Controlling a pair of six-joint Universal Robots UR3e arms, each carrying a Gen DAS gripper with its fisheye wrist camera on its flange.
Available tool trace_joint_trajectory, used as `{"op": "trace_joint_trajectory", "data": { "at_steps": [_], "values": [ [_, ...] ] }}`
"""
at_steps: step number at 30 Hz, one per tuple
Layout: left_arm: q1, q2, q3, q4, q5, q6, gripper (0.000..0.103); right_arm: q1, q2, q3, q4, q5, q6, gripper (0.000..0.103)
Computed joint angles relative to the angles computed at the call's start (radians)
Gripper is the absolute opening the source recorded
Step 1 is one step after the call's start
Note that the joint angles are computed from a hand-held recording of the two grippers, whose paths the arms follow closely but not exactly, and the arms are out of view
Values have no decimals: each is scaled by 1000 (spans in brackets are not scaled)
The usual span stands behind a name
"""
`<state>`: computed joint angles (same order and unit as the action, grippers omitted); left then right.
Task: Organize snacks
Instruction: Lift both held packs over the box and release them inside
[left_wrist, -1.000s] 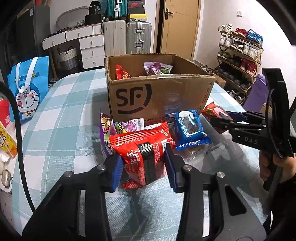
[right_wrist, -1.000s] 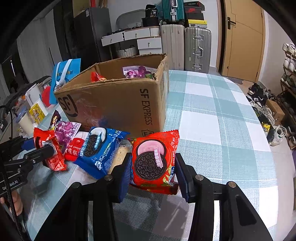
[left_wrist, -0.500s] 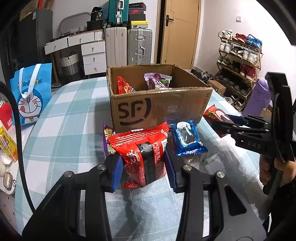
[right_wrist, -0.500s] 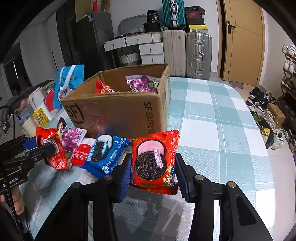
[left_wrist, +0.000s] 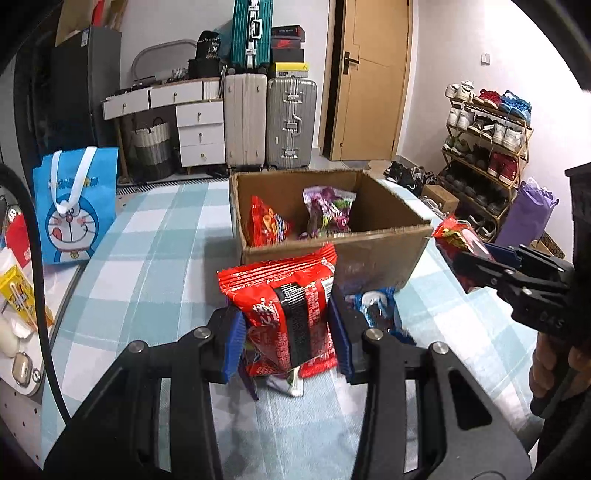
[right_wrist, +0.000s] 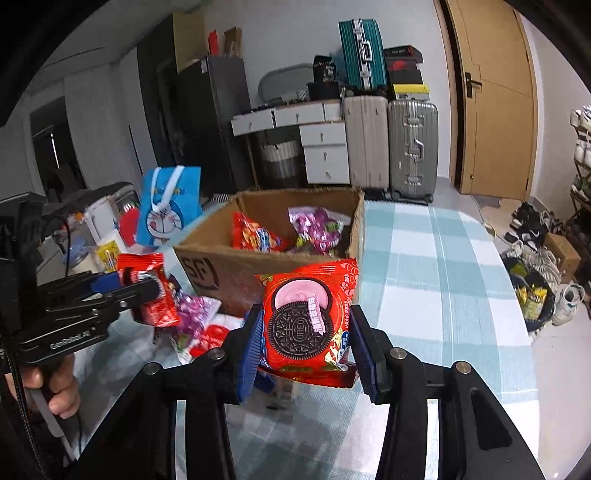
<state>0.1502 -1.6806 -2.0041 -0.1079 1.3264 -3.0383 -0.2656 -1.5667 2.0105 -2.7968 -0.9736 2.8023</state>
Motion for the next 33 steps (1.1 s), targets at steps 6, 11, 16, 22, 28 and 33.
{"op": "trace_joint_trajectory", "data": {
  "at_steps": [6, 11, 16, 22, 28, 33],
  "values": [
    [-38, -42, 92, -22, 37, -10, 38, -5, -11, -33, 7, 34, 12, 45],
    [-53, -73, 176, -61, 46, -16, 38, 5, 11, -90, 25, 50, 31, 45],
    [-55, -112, 263, -94, 49, -26, 38, 20, 50, -149, 21, 54, 62, 45],
    [-59, -193, 410, -152, 63, -45, 38, 49, 100, -233, 38, 44, 90, 45],
    [-64, -277, 541, -205, 86, -61, 38, 85, 187, -347, 54, 20, 126, 45],
    [-70, -348, 641, -242, 98, -70, 38, 111, 262, -448, 79, 6, 151, 45]
  ]
}}
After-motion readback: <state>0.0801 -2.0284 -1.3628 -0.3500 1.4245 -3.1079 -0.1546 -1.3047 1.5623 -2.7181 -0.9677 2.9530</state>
